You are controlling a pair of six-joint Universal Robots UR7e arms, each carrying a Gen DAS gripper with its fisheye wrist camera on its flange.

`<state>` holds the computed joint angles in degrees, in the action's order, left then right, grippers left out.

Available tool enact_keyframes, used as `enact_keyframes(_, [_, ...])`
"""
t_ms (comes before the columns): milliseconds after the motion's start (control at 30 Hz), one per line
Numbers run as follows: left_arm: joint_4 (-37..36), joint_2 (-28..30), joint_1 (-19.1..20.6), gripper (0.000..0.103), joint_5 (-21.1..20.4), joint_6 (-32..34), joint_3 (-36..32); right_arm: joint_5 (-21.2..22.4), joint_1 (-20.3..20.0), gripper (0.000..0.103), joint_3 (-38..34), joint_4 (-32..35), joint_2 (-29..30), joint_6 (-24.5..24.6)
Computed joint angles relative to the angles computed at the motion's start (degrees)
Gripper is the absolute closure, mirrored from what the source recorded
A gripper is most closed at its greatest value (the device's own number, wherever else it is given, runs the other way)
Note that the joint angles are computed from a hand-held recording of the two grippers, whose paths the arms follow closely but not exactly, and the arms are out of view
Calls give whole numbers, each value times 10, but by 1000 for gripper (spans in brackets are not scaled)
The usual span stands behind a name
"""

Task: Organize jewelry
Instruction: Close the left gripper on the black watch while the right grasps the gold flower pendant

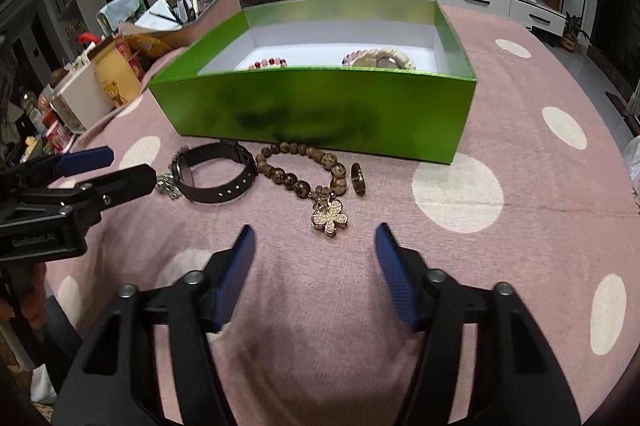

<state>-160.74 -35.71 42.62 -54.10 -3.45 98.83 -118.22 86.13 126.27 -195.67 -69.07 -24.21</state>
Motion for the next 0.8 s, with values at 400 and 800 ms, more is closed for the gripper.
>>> enact_keyframes(400, [47, 29, 17, 61, -31, 1, -47, -12, -4, 70, -26, -18, 35, -37])
enact_keyframes(800, [96, 41, 20, 89, -27, -12, -74, -35, 2, 81, -33, -55, 55, -70])
